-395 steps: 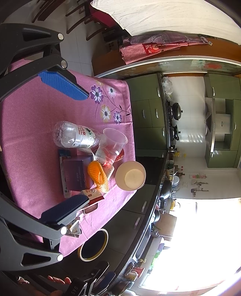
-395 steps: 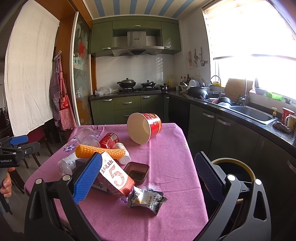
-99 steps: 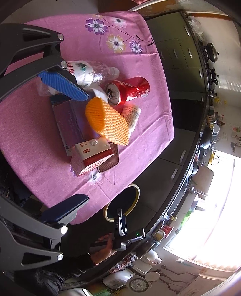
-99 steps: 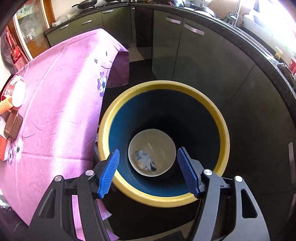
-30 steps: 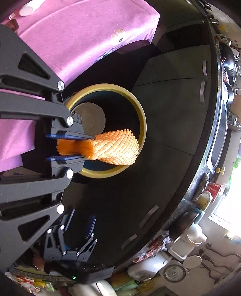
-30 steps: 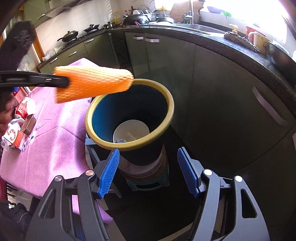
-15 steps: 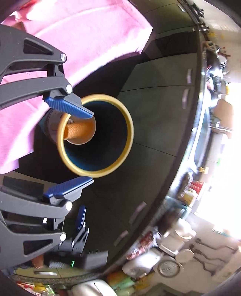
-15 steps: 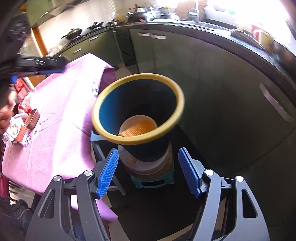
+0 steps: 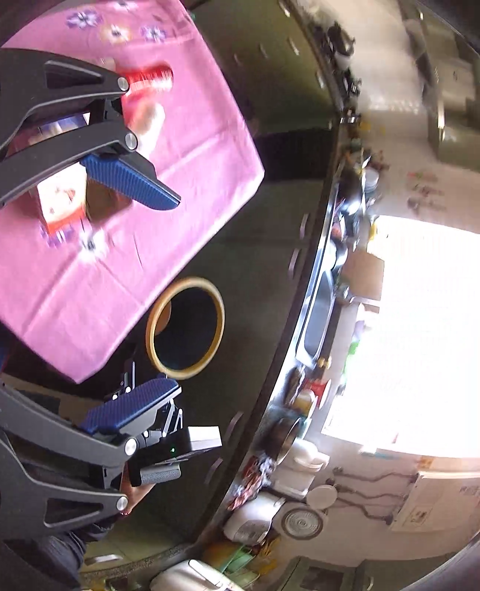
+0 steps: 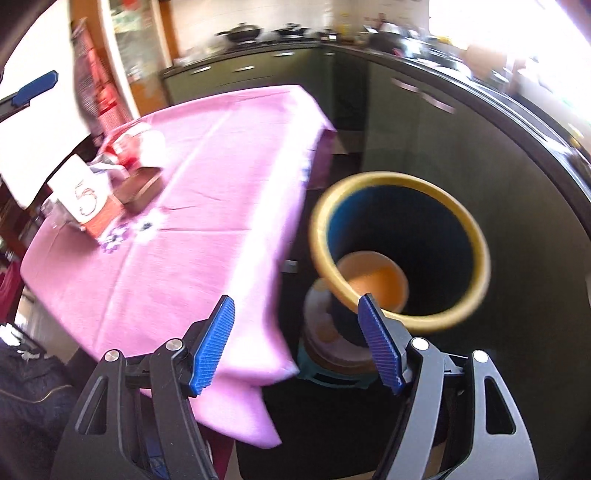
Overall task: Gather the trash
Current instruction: 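Grasp the red-and-white milk carton with the right gripper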
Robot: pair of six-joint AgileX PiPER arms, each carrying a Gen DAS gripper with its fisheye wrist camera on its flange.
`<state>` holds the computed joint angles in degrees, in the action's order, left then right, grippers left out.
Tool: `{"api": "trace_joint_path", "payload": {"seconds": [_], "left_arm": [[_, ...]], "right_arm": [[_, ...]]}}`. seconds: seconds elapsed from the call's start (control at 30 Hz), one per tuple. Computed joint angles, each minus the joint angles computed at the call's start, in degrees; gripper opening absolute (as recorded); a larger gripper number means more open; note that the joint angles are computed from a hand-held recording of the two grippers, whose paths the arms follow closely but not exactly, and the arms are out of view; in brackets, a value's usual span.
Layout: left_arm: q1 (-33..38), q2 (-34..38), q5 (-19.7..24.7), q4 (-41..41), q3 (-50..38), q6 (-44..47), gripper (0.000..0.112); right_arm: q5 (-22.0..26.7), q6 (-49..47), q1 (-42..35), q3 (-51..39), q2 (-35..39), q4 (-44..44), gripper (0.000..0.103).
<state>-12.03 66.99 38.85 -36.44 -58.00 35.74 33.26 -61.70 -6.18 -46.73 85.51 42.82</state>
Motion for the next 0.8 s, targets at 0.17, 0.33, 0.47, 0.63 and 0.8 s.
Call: {"api": "trace_joint_path", "payload": {"seconds": [0.17, 0.33, 0.47, 0.63, 0.8], "left_arm": [[17.8, -8.29, 7.22, -7.48, 5.69, 9.29, 0.092], [38.5, -9.19, 18.8, -16.15, 7.91, 21.02, 0.092], [47.27, -9.54, 23.77, -19.38, 9.22, 25.79, 0.092], [50.89, -9.57, 25.88, -20.04, 10.04, 27.99, 0.093], [50.22, -9.98, 25.13, -19.42, 10.75, 28.35, 0.093]], "right_arm": [[0.23, -1.35, 13.42, -3.52, 2.0, 1.35, 0.069], [1.66, -4.37, 25.26, -10.84, 6.5, 1.41, 0.071], [3.93, -3.11, 30.83, -19.35, 11.88, -1.24, 0.072], [10.0, -2.63, 33.08, -29.72, 19.55, -3.67, 0.072], [13.1, -1.89, 33.19, -34.78, 23.88, -5.26, 0.07]]}}
